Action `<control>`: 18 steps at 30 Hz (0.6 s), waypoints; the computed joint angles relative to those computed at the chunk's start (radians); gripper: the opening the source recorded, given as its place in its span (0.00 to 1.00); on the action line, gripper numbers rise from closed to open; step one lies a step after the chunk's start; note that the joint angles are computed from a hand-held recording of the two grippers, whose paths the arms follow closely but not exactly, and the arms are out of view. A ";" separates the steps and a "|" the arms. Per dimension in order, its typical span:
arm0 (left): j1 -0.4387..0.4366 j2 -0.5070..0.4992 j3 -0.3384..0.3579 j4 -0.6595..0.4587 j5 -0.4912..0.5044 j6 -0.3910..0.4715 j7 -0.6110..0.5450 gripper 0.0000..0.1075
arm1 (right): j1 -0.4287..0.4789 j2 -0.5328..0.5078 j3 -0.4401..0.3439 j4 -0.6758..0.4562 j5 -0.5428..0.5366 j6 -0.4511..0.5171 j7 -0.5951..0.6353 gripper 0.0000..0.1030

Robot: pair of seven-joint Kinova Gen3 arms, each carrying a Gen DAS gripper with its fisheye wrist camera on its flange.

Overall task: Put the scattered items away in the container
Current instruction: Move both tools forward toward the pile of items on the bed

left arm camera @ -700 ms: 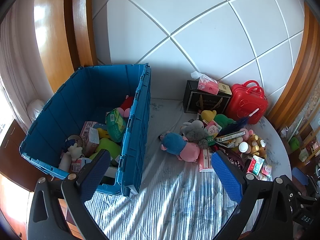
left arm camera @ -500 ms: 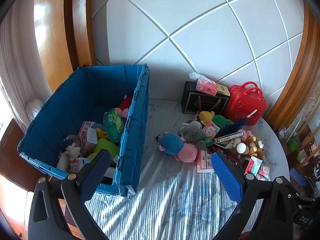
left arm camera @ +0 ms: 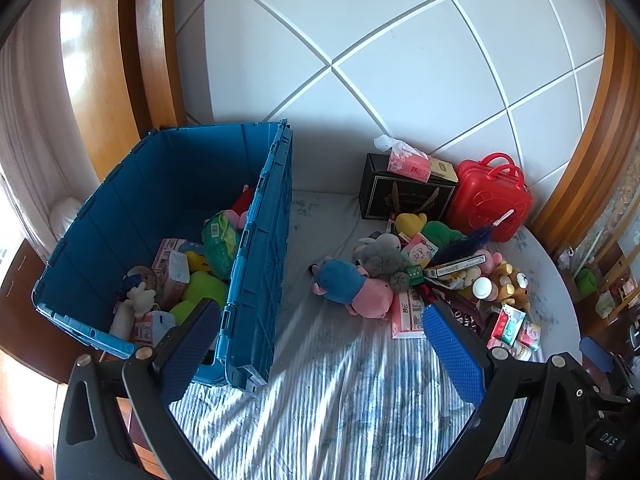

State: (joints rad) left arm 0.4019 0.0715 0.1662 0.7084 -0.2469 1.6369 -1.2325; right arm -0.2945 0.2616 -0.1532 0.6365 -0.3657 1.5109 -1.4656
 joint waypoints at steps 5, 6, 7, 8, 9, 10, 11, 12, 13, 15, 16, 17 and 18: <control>0.019 0.006 0.006 -0.001 -0.018 0.003 0.007 0.96 | 0.018 0.002 0.001 0.004 -0.013 0.001 0.013 1.00; 0.023 0.007 0.007 -0.002 -0.022 0.003 0.008 0.96 | 0.021 0.004 0.001 0.001 -0.016 0.001 0.015 1.00; 0.026 0.007 0.007 -0.003 -0.026 0.003 0.011 0.96 | 0.023 0.010 0.000 -0.009 -0.020 0.008 0.018 1.00; 0.030 0.008 0.007 -0.004 -0.030 0.003 0.014 0.96 | 0.025 0.013 -0.001 -0.014 -0.022 0.011 0.021 1.00; 0.034 0.009 0.008 -0.006 -0.035 0.003 0.018 0.96 | 0.025 0.016 -0.001 -0.019 -0.023 0.014 0.022 1.00; 0.037 0.009 0.008 -0.008 -0.038 0.003 0.020 0.96 | 0.025 0.016 -0.002 -0.019 -0.023 0.014 0.024 1.00; 0.040 0.010 0.007 -0.008 -0.041 0.004 0.022 0.96 | 0.026 0.017 -0.002 -0.020 -0.024 0.014 0.027 1.00; 0.042 0.010 0.007 -0.009 -0.044 0.004 0.024 0.96 | 0.025 0.019 -0.003 -0.024 -0.024 0.015 0.029 1.00; 0.042 0.010 0.006 -0.009 -0.044 0.004 0.024 0.96 | 0.028 0.020 -0.003 -0.025 -0.027 0.016 0.033 1.00; 0.043 0.011 0.005 -0.012 -0.045 0.004 0.027 0.96 | 0.029 0.024 -0.004 -0.033 -0.030 0.019 0.038 1.00; 0.044 0.010 0.004 -0.011 -0.047 0.003 0.028 0.96 | 0.028 0.027 -0.004 -0.039 -0.030 0.022 0.039 1.00; 0.044 0.010 0.004 -0.011 -0.047 0.003 0.028 0.96 | 0.025 0.028 -0.005 -0.042 -0.028 0.025 0.038 1.00; 0.043 0.009 0.003 -0.010 -0.047 0.002 0.028 0.96 | 0.024 0.027 -0.005 -0.042 -0.028 0.025 0.039 1.00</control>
